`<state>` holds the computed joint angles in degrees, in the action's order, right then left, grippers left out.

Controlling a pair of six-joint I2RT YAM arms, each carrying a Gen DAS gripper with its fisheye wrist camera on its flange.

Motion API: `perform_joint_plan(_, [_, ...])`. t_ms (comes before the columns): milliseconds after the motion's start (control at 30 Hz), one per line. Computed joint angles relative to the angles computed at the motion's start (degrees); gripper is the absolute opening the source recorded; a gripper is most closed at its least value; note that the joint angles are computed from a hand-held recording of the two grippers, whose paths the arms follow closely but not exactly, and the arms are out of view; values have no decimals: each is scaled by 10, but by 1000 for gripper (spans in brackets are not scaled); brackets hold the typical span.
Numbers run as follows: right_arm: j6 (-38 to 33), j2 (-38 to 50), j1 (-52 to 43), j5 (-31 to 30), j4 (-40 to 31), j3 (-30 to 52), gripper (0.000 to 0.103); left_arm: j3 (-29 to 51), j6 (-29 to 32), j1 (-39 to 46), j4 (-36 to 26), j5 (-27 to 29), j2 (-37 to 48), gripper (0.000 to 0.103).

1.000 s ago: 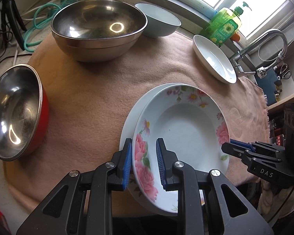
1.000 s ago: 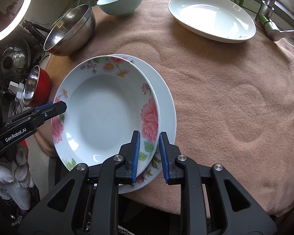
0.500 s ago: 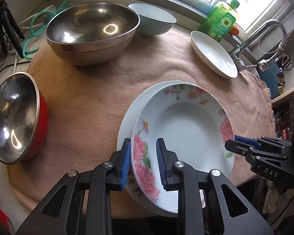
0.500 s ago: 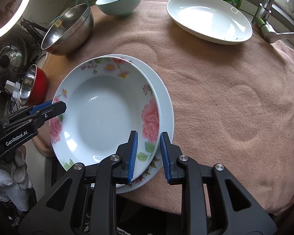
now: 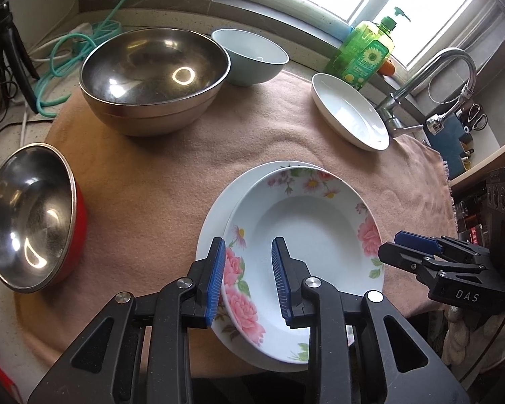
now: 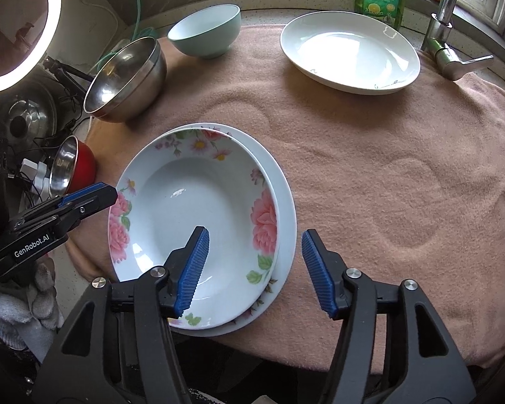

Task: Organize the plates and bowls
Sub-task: 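Open both grippers and withdraw them from the stacked plates, then move both grippers to the large steel bowl rim and close on it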

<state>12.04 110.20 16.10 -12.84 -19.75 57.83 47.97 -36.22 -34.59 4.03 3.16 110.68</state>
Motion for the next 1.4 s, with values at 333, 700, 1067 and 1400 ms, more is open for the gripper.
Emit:
perform_joint_plan(333, [31, -19, 2, -16, 14, 3, 83, -18, 5, 32, -20, 14, -38, 67])
perform_joint_plan(700, [63, -14, 33, -10, 12, 74, 88, -41, 68, 130, -43, 14, -102, 67])
perform_joint_plan(1067, [93, 56, 65, -13, -9, 194, 88, 14, 136, 228, -62, 42, -76, 67])
perform_joint_plan(1400, [129, 140, 81, -25, -23, 302, 87, 79, 170, 271, -69, 75, -12, 67])
